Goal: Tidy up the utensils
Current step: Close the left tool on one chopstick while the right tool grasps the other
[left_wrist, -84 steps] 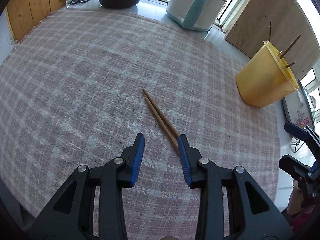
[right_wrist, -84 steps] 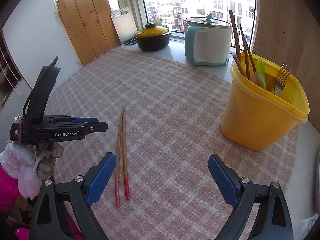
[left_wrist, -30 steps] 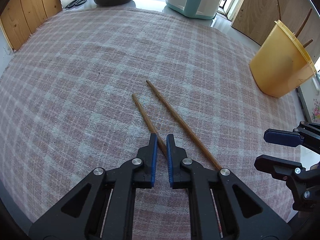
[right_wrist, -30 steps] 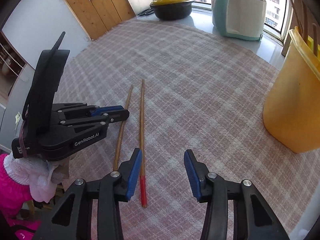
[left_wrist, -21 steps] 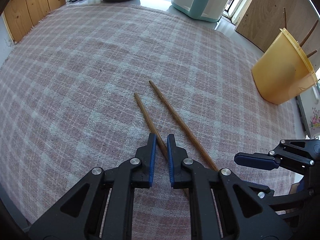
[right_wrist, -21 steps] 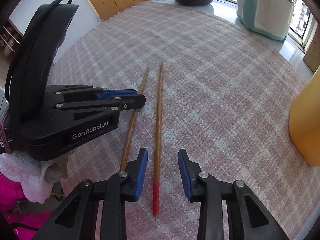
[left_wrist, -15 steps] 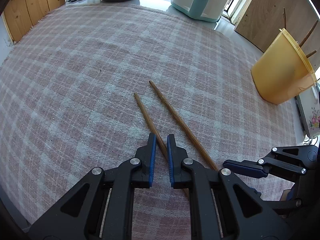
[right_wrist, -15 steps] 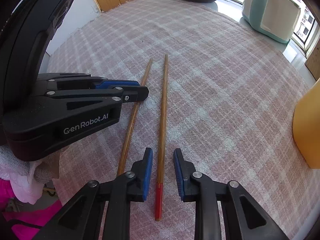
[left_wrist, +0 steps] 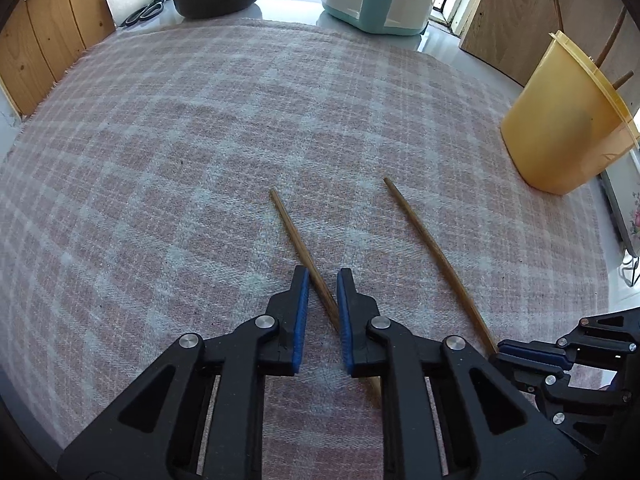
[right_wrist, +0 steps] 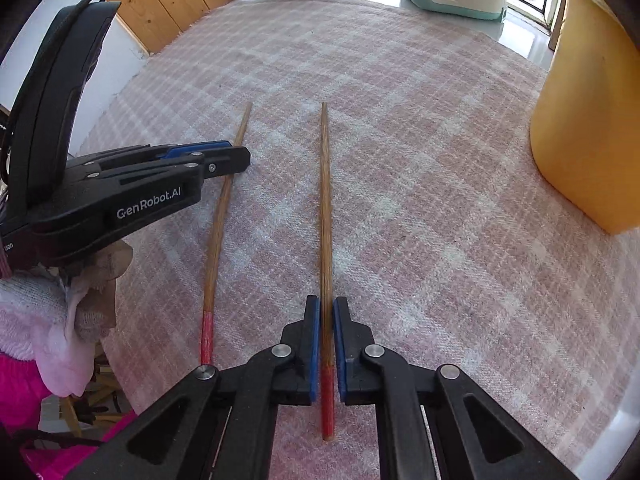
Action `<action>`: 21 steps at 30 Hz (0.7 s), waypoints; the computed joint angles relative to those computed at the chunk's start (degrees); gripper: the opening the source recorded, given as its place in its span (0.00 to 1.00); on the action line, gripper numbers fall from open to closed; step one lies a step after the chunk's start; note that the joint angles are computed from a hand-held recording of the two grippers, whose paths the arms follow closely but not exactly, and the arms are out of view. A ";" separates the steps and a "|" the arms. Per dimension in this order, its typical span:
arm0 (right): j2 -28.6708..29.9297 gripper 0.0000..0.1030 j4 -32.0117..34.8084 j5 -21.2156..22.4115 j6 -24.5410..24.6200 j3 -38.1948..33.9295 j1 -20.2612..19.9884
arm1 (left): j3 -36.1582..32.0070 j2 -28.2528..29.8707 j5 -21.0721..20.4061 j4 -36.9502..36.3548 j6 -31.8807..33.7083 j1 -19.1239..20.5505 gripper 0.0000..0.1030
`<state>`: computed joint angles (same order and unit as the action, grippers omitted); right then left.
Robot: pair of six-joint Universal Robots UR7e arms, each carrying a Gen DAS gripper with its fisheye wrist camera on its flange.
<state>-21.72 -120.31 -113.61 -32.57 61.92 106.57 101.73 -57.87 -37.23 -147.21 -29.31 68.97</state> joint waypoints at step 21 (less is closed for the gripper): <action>12.52 0.06 4.03 -6.48 -7.23 -17.67 3.67 | -0.46 -2.03 -2.70 3.75 1.95 1.27 0.14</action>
